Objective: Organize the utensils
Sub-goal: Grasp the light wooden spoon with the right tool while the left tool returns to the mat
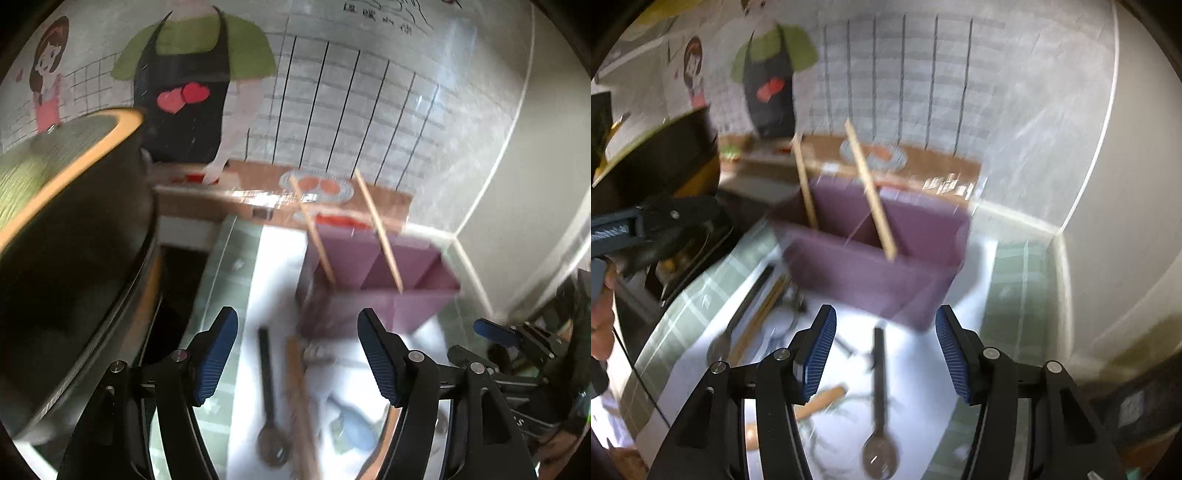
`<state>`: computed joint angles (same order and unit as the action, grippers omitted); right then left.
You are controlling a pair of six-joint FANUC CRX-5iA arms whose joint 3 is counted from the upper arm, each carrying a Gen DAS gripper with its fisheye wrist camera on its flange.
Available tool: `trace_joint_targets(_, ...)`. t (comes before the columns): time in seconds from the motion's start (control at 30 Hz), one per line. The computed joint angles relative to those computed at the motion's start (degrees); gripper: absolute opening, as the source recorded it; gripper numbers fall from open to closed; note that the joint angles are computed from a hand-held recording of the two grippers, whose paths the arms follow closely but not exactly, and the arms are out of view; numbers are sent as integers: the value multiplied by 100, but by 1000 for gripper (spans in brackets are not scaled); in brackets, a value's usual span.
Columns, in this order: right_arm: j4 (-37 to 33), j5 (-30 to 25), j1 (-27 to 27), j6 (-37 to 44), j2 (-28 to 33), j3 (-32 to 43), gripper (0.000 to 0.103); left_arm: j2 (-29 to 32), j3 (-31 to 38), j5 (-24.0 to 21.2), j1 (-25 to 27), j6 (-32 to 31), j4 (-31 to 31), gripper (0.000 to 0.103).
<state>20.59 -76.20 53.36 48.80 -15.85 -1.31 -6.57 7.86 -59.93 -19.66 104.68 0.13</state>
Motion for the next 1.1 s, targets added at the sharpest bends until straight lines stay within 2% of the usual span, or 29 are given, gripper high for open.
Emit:
trace_joint_targets(0.2, -1007, -251, 233, -688, -88, -92, 53, -355, -445, -466, -61, -122, -148, 68)
trace_joint_targets(0.3, -1210, -213, 363, -1127, -94, -209, 53, -458, -667, -653, -18, -97, -62, 68)
trace_joint_targets(0.43, -1078, -332, 628, -1509, 14, -277, 45, -574, -962, -776, 72, -126, 172, 68)
trace_joint_targets(0.6, -1119, -481, 699, -1477, 187, -208, 36, -646, -1216, -801, 182, -281, 530, 68)
trace_joint_targets(0.7, -950, -607, 839, -1435, 195, -258, 26, -622, -1328, -807, 272, -475, 876, 68)
trace_joint_targets(0.77, -860, -729, 931, -1352, 154, -296, 13, -539, -1332, -858, 315, -549, 1102, 68)
trace_joint_targets(0.83, -757, -820, 1018, -1330, 59, -391, 8, -422, -1291, -908, 304, -562, 1269, 68)
trace_joint_targets(1.0, -503, -922, 1135, -1433, -217, -679, 8, 7, -942, -1014, 73, -479, 1326, 68)
trace_joint_targets(1.1, -435, -971, 1131, -1525, -399, -820, 8, 224, -750, -836, -69, -450, 1361, 68)
